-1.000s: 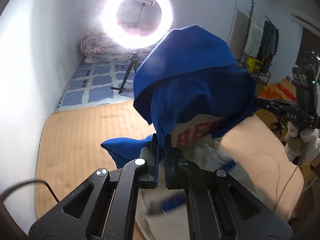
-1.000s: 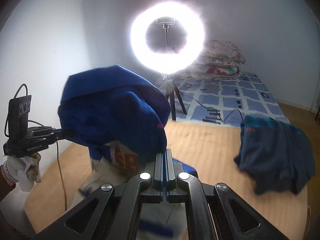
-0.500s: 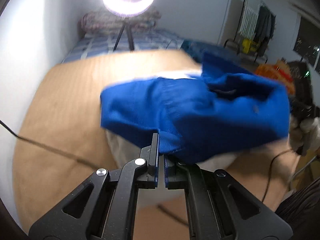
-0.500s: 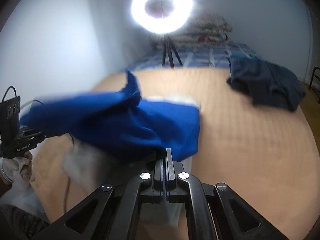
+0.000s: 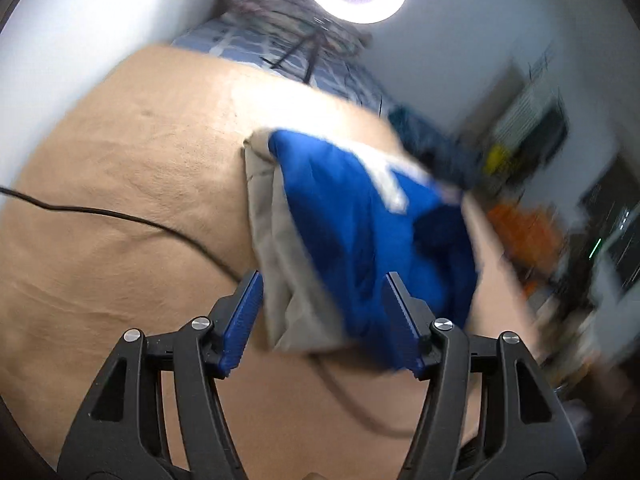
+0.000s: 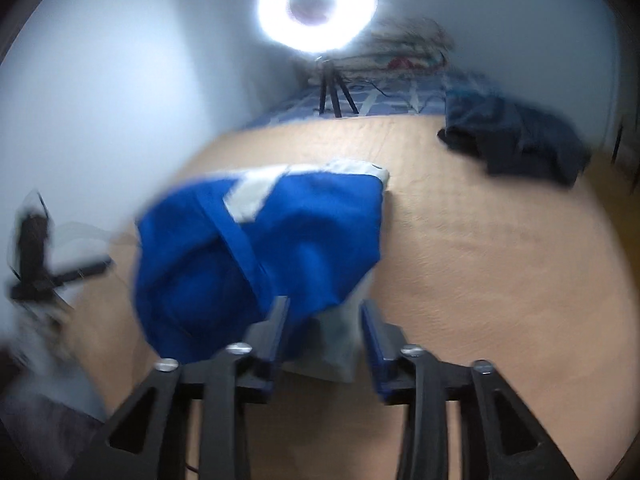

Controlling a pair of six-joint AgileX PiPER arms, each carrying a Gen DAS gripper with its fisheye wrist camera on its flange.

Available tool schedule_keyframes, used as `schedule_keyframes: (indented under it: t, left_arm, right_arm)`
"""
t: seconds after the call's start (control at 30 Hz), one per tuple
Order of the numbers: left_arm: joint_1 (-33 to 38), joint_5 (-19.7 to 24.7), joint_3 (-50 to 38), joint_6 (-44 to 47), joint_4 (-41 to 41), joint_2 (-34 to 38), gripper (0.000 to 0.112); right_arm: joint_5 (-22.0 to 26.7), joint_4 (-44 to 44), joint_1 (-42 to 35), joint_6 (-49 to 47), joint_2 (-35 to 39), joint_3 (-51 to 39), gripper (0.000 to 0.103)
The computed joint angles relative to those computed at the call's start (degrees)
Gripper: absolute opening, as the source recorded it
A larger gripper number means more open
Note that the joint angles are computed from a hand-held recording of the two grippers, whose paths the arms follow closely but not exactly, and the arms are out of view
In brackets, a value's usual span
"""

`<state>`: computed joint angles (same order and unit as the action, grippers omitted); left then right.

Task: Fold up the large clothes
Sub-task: 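Lift the blue collar end with both tools and fold it over the hem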

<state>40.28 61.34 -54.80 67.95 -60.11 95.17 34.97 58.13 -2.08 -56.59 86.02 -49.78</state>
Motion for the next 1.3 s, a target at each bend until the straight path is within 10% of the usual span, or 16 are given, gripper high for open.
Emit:
schedule_keyframes:
  t: [0.27, 0.4, 0.5, 0.63, 0.83, 1.07, 1.2, 1.3]
  left_arm:
    - [-2.74, 6.72, -21.07, -22.38, -3.35, 17.48, 0.062]
    - [-5.85, 6.92, -26.06, -26.82, -2.30, 22.27, 0.059]
    - [-8.06, 6.39, -26.12, -25.81, -0.65, 22.43, 0.012]
    - [-8.17, 4.71, -21.73, -21.58, -1.39, 18.50, 0.005]
    - [-8.21, 0.30, -14.68, -16.49, 0.64, 16.37, 0.004]
    - [-13.45, -11.57, -9.81, -12.39, 3.55, 14.84, 0.011]
    - [-14.13, -15.70, -8.13, -15.17, 8.54, 8.85, 0.037]
    - [-11.54, -15.77, -4.16, -10.43, 5.12, 3.11, 0.037]
  right_arm:
    - [8.03, 8.78, -2.78, 5.34, 14.69, -8.31, 0.063]
    - [8.76, 11.82, -2.13, 6.01, 19.80, -10.75, 0.041]
    - [10.55, 11.94, -1.83, 6.77, 21.98, -12.81, 0.015]
    - [11.96, 7.69, -1.34, 9.39, 21.20, -14.98, 0.002]
    - [16.19, 2.67, -3.14, 9.45, 17.51, -15.21, 0.000]
    - [4.76, -3.22, 1.92, 10.26, 22.05, -13.57, 0.001]
    - [1.89, -11.19, 3.05, 14.36, 15.16, -11.65, 0.028]
    - [3.34, -5.80, 0.93, 5.28, 7.11, -6.88, 0.027]
